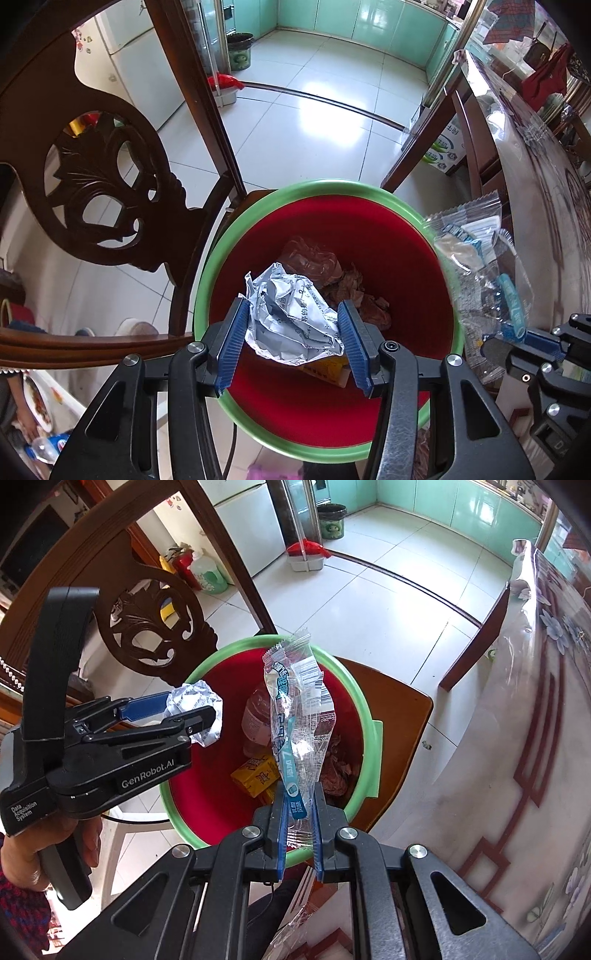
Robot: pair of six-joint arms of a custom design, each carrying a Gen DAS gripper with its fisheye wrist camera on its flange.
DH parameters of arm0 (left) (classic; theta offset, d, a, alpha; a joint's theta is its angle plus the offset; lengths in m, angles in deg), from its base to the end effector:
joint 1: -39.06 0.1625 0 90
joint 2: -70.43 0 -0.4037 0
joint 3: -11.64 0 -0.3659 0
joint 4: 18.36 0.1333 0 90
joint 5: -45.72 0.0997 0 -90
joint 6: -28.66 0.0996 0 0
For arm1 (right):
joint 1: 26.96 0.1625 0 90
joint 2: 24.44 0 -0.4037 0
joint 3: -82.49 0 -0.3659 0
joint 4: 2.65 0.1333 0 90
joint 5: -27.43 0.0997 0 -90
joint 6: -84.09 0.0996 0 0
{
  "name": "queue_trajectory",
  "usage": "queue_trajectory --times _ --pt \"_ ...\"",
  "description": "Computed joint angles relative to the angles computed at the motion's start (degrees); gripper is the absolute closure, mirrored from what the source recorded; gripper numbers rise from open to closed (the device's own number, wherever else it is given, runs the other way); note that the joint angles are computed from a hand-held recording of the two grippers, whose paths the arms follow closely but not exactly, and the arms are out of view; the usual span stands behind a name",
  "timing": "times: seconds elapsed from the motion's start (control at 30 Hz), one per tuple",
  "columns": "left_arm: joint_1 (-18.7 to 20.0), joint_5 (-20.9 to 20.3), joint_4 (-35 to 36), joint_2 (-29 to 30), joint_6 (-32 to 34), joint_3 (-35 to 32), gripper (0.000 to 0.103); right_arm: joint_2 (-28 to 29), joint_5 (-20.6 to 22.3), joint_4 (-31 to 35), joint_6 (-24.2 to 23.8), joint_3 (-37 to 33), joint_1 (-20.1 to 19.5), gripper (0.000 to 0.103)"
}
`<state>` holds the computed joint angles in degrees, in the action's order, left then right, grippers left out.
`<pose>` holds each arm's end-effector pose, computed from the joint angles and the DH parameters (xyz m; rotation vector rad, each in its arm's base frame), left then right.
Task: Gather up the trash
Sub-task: 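Carry the foil and toothbrush packet over the red bin and open both tools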
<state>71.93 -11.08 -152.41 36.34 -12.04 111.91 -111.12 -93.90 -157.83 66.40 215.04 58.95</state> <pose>-0.3542 -0.4525 -0.0607 0.4951 2.4226 -0.2374 0.0527 -0.4052 0.2556 0.1797 -2.5264 0.2886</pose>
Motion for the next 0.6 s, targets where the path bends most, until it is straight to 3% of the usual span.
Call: queue_trajectory --times 0.6 --pt "1.59 -0.76 2.85 1.86 -1.48 -1.49 0.054 3.77 -1.33 1.18 -0.9 -1.31 -0.4 0.094"
